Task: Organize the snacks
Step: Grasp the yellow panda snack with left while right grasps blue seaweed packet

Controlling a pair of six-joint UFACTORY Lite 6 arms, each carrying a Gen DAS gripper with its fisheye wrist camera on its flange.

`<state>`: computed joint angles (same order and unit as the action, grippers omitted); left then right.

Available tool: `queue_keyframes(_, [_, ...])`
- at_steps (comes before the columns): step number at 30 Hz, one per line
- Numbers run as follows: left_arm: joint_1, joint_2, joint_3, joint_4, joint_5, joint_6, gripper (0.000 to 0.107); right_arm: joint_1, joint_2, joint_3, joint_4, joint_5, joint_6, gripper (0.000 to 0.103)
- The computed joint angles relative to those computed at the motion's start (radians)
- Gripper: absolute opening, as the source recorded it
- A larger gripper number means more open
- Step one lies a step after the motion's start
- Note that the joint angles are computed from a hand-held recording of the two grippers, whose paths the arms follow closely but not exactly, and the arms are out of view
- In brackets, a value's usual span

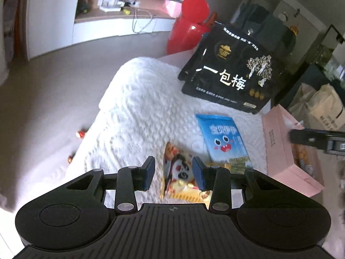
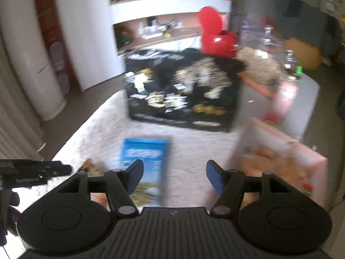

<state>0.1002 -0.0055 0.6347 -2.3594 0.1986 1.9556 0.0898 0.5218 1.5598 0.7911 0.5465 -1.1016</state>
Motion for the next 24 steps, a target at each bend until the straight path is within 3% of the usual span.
queue_keyframes(3, [-0.008,-0.056,-0.074,-0.122,0.049,0.109,0.043,0.041,0.058,0.030,0.022,0.026,0.022,0.065])
queue_keyframes(5, [-0.020,-0.141,-0.154,-0.169,0.073,0.152,0.043,0.062,0.071,-0.004,0.113,0.008,-0.072,0.065])
queue_keyframes(9, [-0.027,-0.181,-0.226,-0.067,0.124,0.032,0.043,0.161,0.048,-0.132,0.238,-0.208,-0.260,0.063])
queue_keyframes(12, [-0.011,-0.129,-0.231,-0.094,0.170,0.054,0.043,0.224,0.107,-0.103,0.146,-0.304,-0.175,0.051])
queue_keyframes(14, [0.003,-0.088,-0.226,-0.149,0.195,0.088,0.043,0.219,0.164,-0.044,0.009,-0.258,-0.013,0.044])
queue_keyframes(16, [0.021,-0.059,-0.221,-0.180,0.225,0.105,0.043,0.196,0.193,-0.018,0.008,-0.162,0.016,0.042])
queue_keyframes(22, [-0.016,-0.017,-0.172,-0.462,0.198,0.369,0.043,0.155,0.070,-0.174,0.147,-0.030,-0.253,0.042])
queue_keyframes(24, [-0.037,-0.017,-0.163,-0.555,0.178,0.469,0.043,0.143,0.040,-0.207,0.263,-0.080,-0.346,0.053])
